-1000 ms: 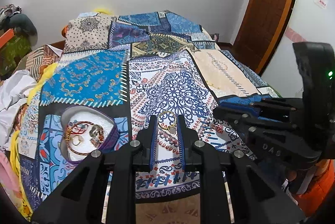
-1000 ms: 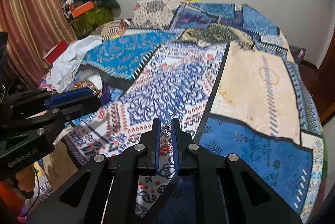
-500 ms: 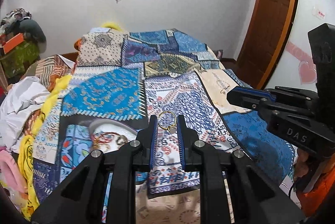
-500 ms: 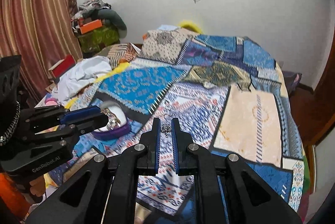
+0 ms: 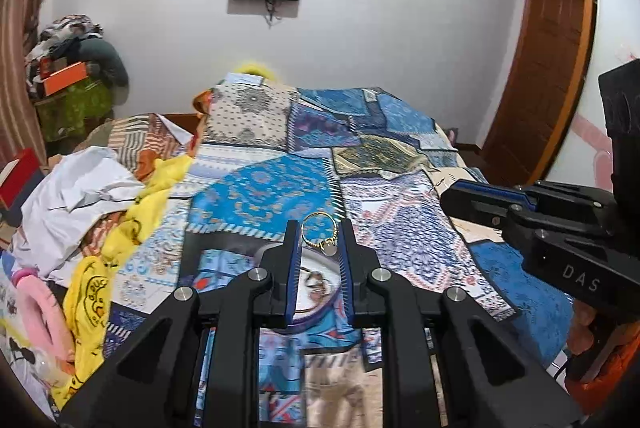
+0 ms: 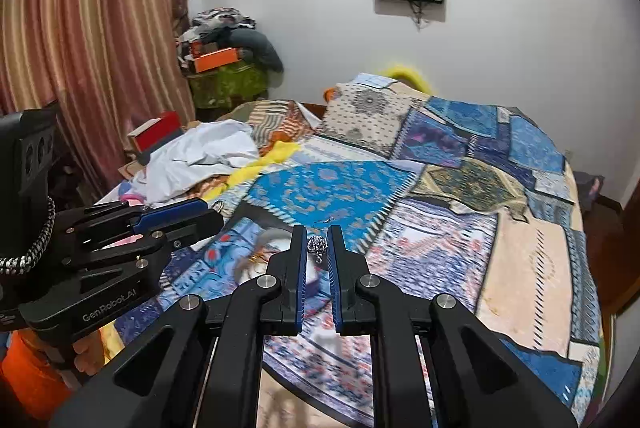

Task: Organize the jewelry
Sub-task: 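Carry the gold ring and silver earring over the heart tin, then open the left tool over the tin while the right tool releases the earring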

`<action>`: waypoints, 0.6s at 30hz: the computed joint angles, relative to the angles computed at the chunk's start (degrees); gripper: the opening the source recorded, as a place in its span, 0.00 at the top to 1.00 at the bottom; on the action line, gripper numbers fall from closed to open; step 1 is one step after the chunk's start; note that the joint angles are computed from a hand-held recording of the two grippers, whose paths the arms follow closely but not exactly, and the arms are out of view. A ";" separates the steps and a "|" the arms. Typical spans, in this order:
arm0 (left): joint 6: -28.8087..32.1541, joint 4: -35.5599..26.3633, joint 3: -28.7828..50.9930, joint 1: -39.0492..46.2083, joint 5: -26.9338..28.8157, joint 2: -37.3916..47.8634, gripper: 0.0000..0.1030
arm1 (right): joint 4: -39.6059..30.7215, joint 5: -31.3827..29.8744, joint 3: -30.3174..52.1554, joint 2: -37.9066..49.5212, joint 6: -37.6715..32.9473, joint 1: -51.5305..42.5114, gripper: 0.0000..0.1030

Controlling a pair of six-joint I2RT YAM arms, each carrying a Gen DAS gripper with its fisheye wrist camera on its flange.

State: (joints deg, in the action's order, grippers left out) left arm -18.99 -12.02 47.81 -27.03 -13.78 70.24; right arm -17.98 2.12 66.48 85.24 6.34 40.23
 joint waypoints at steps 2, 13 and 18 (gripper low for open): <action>0.37 0.16 -0.94 1.58 0.68 -0.92 0.84 | 0.30 -0.13 1.15 1.39 -0.06 0.88 0.91; 0.44 3.73 -4.08 5.77 5.81 3.78 0.84 | 0.30 -1.94 6.32 9.86 0.32 1.89 0.91; 0.01 6.47 -4.85 7.02 9.09 9.02 0.84 | -1.53 -4.18 10.20 15.44 0.95 1.43 0.91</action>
